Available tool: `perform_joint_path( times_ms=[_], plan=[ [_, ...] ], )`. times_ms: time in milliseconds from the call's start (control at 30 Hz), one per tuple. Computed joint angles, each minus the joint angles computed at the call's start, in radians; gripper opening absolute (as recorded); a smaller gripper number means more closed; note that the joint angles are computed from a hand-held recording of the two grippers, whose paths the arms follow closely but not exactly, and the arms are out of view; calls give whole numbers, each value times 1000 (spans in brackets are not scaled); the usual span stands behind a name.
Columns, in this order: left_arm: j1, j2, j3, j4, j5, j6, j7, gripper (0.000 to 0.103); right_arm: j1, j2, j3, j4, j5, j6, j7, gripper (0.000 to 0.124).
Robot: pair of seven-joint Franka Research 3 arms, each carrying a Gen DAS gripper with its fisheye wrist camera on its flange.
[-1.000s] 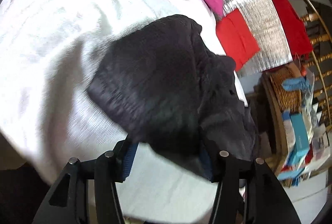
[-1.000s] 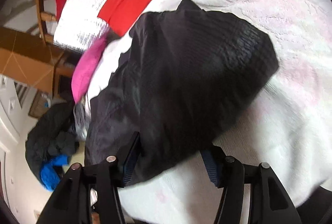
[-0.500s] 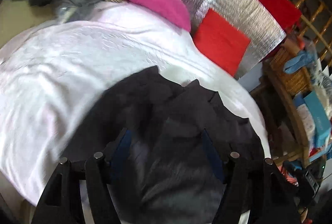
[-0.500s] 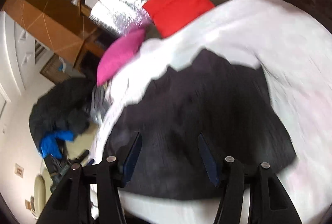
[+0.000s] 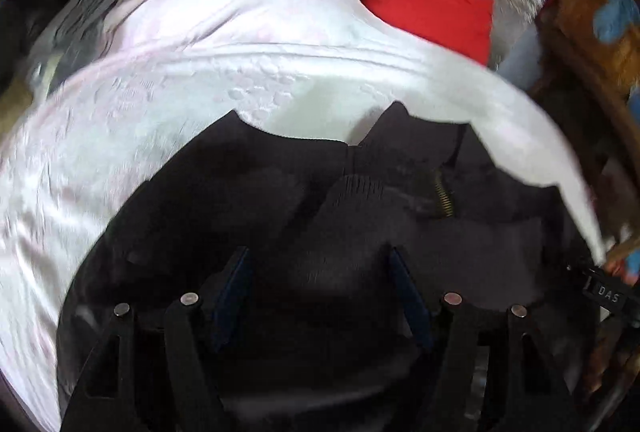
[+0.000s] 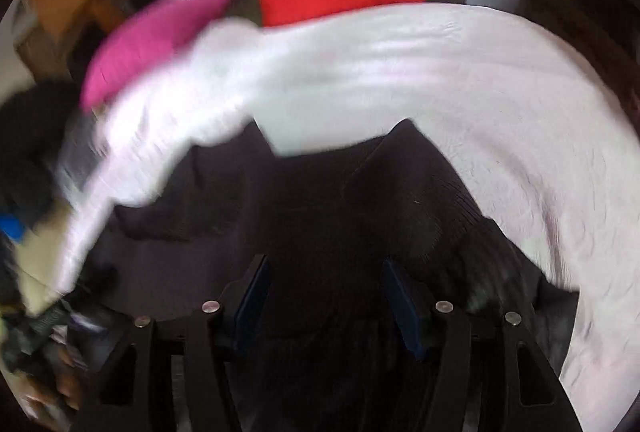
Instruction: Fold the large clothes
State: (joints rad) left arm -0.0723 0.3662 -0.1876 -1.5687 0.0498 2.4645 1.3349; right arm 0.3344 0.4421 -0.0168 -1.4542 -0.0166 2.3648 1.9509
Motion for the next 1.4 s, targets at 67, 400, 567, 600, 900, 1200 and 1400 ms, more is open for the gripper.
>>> perform_joint_path(
  times_ms=[67,400,567,600,900,1200,1400],
  plan=[
    [-2,22,-1,24,9,-14,15,53,17,0,-7,-7,-53,-12,-34,63],
    [-7,30,1,15,22,87,7,11,43,-52,-46,-84,-183,95,54,7],
    [-12,76,1,72,28,121,-18,11,25,-49,-55,-95,-170,162,131,5],
    [-15,81,2,79,35,129,-22,11,25,-52,-62,-104,-176,176,154,5],
    [24,97,-36,144,-32,16,24,17,-145,-144,60,-253,179,416,29,3],
    [20,-15,80,38,71,70,-129,72,-147,-215,19,-353,324,508,-55,97],
    [43,19,99,83,197,-45,-192,73,-71,-130,-51,-221,73,303,57,74]
  ],
)
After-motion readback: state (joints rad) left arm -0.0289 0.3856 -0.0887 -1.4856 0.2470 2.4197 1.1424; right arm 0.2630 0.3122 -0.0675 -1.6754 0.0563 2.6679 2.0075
